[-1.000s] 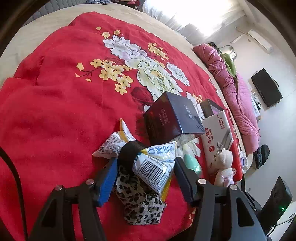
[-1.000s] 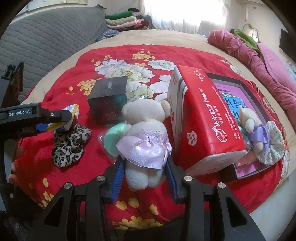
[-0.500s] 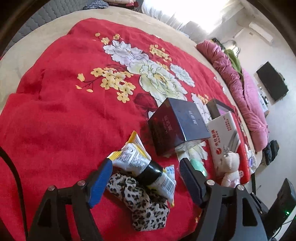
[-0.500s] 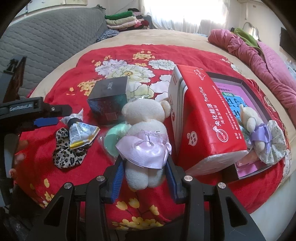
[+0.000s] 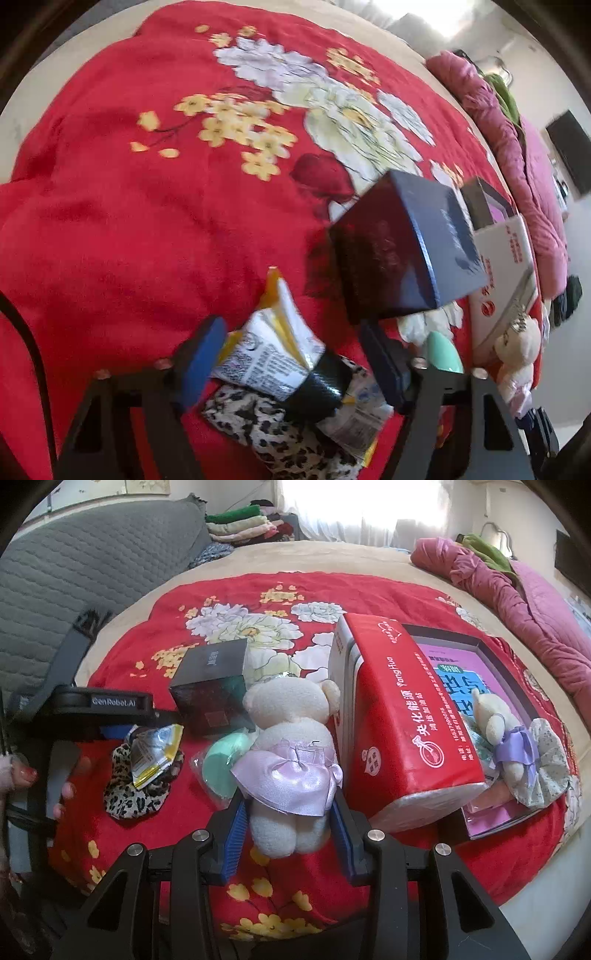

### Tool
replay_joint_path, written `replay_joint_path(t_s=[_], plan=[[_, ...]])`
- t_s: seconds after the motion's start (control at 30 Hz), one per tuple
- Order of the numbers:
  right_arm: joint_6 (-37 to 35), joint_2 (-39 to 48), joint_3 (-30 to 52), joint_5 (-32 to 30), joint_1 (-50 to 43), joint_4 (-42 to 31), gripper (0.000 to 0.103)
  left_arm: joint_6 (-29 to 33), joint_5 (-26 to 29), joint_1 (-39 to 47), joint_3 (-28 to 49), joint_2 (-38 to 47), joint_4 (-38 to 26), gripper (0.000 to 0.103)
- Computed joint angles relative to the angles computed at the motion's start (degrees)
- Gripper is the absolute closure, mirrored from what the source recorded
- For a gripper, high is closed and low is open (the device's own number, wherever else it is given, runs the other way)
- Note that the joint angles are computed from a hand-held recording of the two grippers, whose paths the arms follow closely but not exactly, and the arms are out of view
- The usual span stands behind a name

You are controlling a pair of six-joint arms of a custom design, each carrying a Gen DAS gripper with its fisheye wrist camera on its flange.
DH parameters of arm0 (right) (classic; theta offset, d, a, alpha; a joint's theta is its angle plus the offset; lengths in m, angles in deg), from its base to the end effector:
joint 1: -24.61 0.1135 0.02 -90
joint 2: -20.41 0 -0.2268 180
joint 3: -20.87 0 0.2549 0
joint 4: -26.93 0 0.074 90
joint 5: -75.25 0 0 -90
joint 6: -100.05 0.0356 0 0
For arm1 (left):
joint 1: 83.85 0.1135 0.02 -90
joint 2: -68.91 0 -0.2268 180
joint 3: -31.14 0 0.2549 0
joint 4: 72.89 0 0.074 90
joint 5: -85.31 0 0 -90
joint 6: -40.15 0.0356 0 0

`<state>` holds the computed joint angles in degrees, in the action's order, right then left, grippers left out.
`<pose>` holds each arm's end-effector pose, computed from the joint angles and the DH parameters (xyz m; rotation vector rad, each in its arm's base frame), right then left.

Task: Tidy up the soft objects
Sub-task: 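Lift and carry the packet and teddy bear toward the tray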

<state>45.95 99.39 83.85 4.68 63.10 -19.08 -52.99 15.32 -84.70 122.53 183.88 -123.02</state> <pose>0.2204 0.1601 0.1709 0.0512 2.5547 0.0365 0.3793 -0.0178 0.1140 0.0149 2.8278 -0.5125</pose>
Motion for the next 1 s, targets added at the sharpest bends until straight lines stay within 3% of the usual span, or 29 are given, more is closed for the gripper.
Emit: replay_joint_path(t_s=[0.03,0.17,0.23,0.7,1.0], plan=[[0.01,-0.08,-0.04,-0.02,-0.04,0.0,0.06,-0.07,-0.79,0.25,-0.07,-0.24,-0.13,0.048],[0.3,-0.55,-0.22,0.34,0.05,-0.02,0.06,0.39,0.65,1.37,0.17,-0.24,-0.61,0.056],[0.31,-0.93,-0.33,0.74,0.21,-0.13,0.06,-0.15,1.66,1.85,-0.52,-1.26,0.11,0.065],[0.32,-8.24,-1.9,3.76,1.35,-0.74,0.06,-1.8,4.28,0.2,-4.29,-15.96,-1.15,0.073],[0.5,-14.13,-3.68,4.23,-0.04,-1.65,0.06,-3.05,2.49,-3.77,-3.04,-18.61,-2.68,0.075]])
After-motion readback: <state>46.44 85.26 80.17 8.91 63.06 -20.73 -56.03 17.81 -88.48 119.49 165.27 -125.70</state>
